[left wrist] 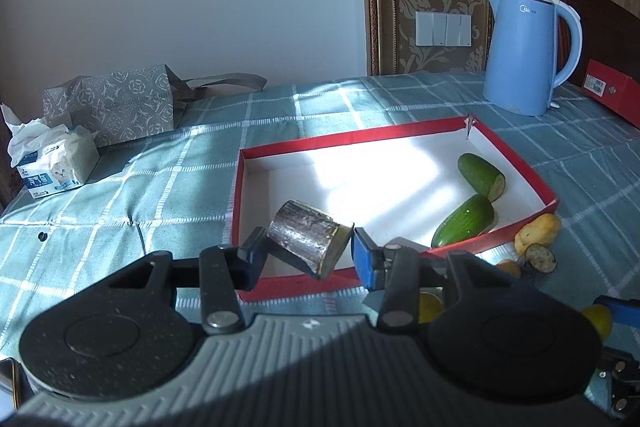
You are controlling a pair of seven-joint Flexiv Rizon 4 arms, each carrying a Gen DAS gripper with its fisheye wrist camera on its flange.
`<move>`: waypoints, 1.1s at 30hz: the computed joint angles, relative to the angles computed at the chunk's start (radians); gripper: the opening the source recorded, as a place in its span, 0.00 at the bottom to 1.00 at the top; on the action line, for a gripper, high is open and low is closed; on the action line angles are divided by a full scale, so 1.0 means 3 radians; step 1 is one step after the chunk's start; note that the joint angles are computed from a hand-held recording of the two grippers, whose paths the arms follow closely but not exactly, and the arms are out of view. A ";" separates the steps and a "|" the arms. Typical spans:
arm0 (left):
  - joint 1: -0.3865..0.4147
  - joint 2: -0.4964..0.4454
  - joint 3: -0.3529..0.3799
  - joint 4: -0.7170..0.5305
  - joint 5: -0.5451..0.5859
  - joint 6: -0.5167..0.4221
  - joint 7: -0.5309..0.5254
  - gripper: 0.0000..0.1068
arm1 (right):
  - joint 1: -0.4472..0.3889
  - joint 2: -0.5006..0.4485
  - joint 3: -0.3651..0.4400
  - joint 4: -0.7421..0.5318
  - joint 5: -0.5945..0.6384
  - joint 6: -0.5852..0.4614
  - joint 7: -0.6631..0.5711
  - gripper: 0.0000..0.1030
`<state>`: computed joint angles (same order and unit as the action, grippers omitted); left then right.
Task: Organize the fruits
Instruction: 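Lift the dark chunk with the left tool while the right tool grasps a green tomato, then lower the dark chunk into the red tray and open the left tool while the right tool lifts the tomato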
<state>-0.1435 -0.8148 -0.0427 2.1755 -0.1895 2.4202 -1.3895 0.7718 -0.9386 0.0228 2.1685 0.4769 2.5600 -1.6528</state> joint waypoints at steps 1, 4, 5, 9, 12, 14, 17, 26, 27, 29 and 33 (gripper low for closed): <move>-0.0022 -0.0003 0.0006 -0.0021 -0.0029 -0.0014 0.0014 0.39 | -0.0004 0.0002 0.0001 0.0009 0.0004 0.0011 0.0000 0.36; -0.0076 -0.0009 0.0013 -0.0095 -0.0117 -0.0075 0.0049 0.39 | -0.0024 0.0002 0.0008 0.0028 -0.0001 0.0041 0.0004 0.36; -0.0089 -0.0013 0.0015 -0.0124 -0.0142 -0.0094 0.0059 0.39 | -0.0031 0.0002 0.0010 0.0034 -0.0004 0.0050 0.0005 0.36; -0.0188 -0.0056 0.0060 -0.0253 -0.0290 -0.0160 0.0150 0.39 | -0.0068 -0.0002 0.0024 0.0058 -0.0034 0.0087 0.0018 0.36; -0.0222 -0.0102 0.0070 -0.0364 -0.0385 -0.0221 0.0201 0.39 | -0.0086 -0.0007 0.0033 0.0062 -0.0044 0.0108 0.0031 0.36; -0.0249 -0.0141 0.0082 -0.0447 -0.0459 -0.0268 0.0239 0.39 | -0.0110 -0.0010 0.0043 0.0070 -0.0063 0.0129 0.0048 0.36; -0.0311 -0.0200 0.0118 -0.0579 -0.0607 -0.0353 0.0312 0.39 | -0.0153 -0.0007 0.0053 0.0087 -0.0103 0.0156 0.0072 0.36; -0.0529 -0.0462 0.0258 -0.1083 -0.1124 -0.0667 0.0599 0.39 | -0.0213 -0.0006 0.0051 0.0102 -0.0159 0.0159 0.0111 0.36; -0.0554 -0.0497 0.0280 -0.1148 -0.1186 -0.0717 0.0640 0.39 | -0.0215 -0.0005 0.0049 0.0102 -0.0159 0.0154 0.0114 0.36; -0.0613 -0.0565 0.0330 -0.1267 -0.1323 -0.0796 0.0707 0.39 | -0.0220 -0.0002 0.0043 0.0100 -0.0157 0.0147 0.0119 0.36; -0.0614 -0.0659 0.0341 -0.1459 -0.1435 -0.0953 0.0758 0.39 | -0.0225 0.0002 0.0030 0.0097 -0.0154 0.0130 0.0122 0.36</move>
